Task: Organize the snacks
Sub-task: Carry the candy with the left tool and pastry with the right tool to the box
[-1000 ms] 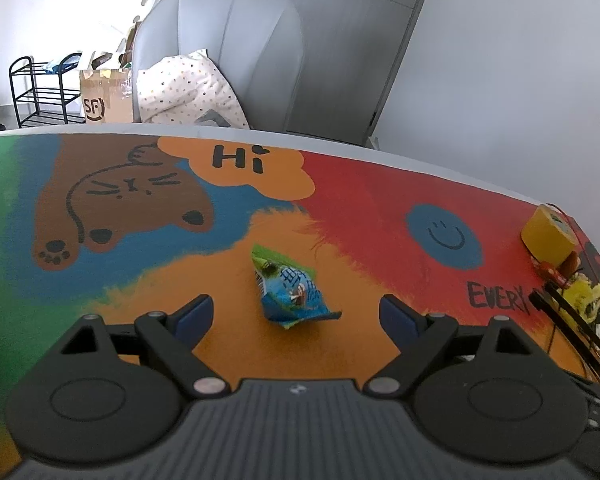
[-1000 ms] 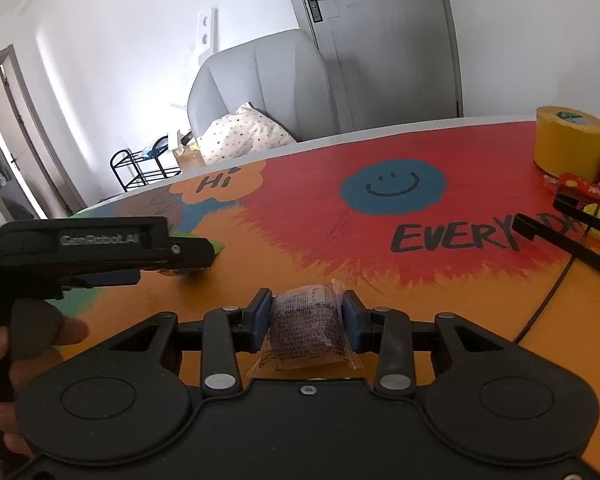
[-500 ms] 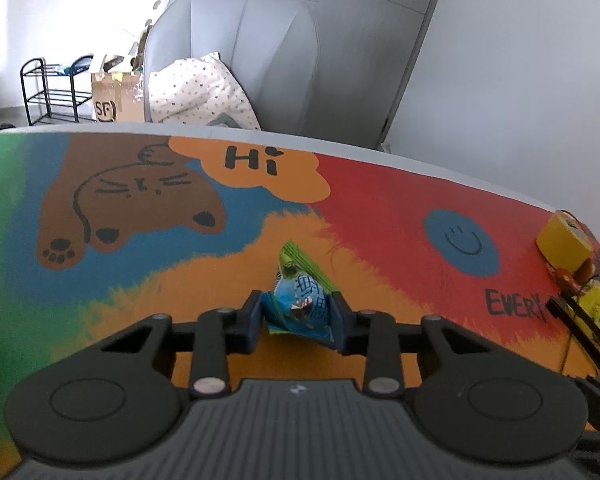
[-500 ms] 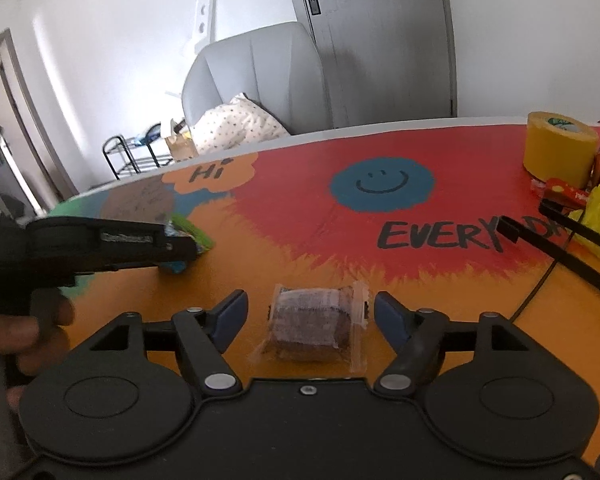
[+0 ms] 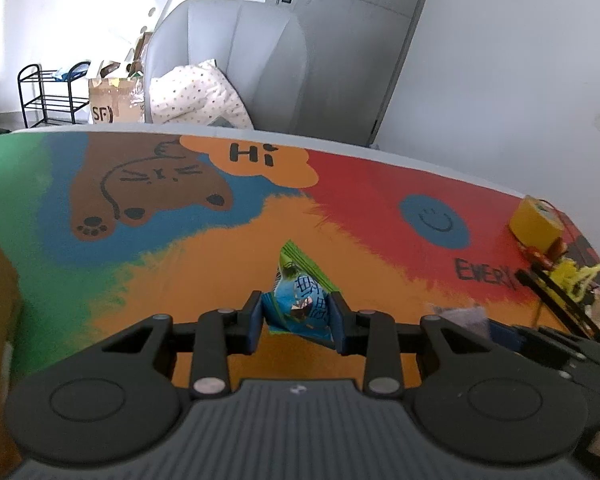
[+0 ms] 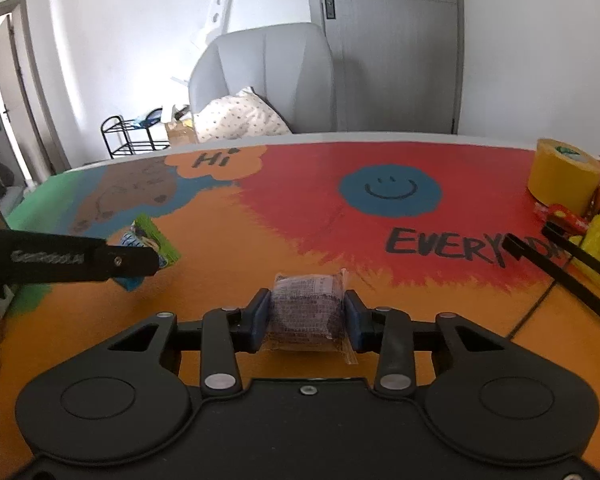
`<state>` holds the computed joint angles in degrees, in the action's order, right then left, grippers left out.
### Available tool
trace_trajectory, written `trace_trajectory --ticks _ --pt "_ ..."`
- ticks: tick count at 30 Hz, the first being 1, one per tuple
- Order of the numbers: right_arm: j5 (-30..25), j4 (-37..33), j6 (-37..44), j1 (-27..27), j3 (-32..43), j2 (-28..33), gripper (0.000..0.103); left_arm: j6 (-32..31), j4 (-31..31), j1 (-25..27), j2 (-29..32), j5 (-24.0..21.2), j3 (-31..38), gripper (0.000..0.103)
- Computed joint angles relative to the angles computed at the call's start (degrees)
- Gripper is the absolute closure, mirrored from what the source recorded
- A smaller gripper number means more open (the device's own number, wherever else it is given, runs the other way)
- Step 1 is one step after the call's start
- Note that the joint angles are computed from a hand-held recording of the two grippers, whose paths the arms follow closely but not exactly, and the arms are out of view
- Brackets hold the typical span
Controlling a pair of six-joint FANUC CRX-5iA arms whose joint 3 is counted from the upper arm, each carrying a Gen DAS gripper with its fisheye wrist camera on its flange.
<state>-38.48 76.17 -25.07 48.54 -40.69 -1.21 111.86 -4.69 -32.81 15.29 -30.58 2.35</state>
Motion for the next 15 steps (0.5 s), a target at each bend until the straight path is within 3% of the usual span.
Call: trace_trajectory --ticks 15 --pt "-6.75 -0.03 -3.59 8.62 0.98 -2.94 0.067 -9.95 7.62 2.69 -10.51 1.89 -10.54 0.07"
